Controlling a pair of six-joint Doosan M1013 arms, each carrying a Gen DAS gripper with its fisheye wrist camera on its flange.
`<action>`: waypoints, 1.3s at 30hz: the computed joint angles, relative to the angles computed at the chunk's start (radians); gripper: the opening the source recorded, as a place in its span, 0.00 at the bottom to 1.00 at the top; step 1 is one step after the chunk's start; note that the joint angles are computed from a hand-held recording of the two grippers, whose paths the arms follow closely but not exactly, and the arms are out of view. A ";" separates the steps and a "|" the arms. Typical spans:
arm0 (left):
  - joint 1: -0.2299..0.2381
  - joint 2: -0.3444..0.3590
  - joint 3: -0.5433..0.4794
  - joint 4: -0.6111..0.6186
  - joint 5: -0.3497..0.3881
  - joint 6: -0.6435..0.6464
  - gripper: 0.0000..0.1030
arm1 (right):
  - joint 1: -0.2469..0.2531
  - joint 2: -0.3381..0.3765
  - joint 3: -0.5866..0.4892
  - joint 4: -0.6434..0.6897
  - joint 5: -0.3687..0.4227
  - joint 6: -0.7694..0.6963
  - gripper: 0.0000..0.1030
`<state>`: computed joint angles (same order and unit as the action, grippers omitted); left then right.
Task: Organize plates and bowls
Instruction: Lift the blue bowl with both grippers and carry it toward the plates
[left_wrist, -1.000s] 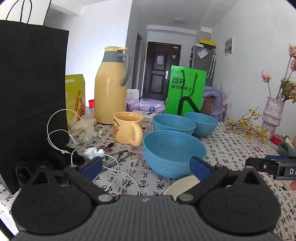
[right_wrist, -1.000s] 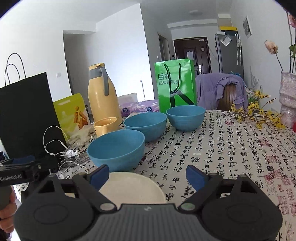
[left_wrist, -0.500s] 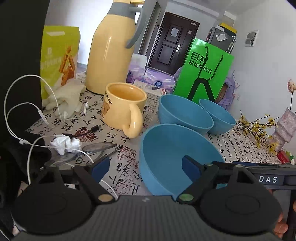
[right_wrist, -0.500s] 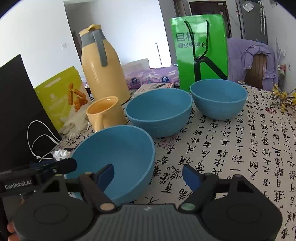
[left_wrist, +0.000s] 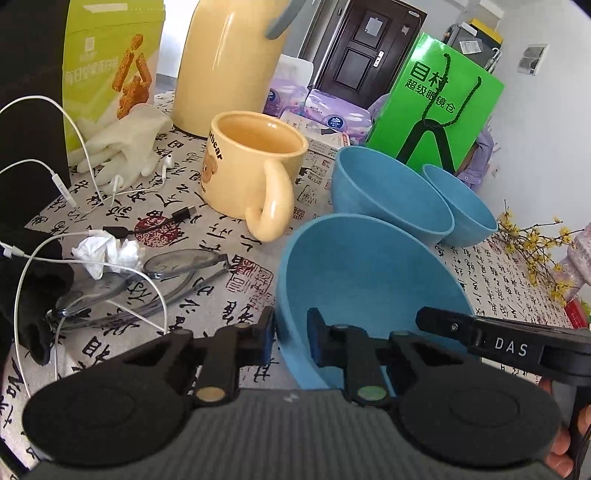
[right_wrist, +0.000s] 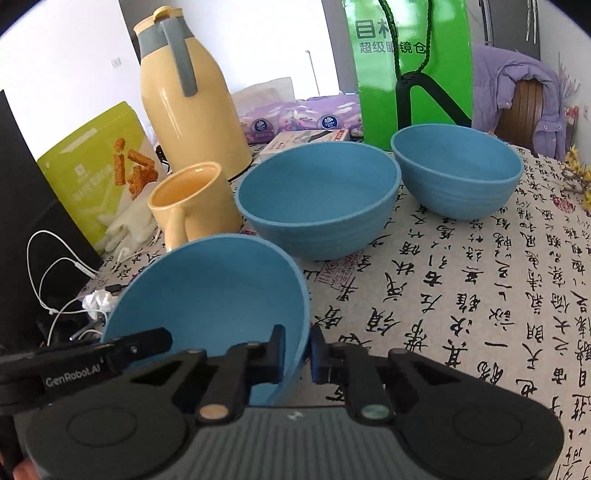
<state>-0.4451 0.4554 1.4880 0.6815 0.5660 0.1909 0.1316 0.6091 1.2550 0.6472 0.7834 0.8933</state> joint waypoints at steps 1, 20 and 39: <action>-0.003 0.002 -0.005 0.002 0.013 0.004 0.17 | 0.001 0.000 0.000 -0.006 -0.002 0.003 0.11; -0.089 0.038 -0.118 0.053 0.099 0.037 0.14 | -0.063 -0.073 0.061 0.032 -0.083 -0.026 0.08; -0.262 0.227 -0.438 -0.132 0.154 0.327 0.14 | -0.315 -0.181 0.196 0.015 -0.168 -0.040 0.08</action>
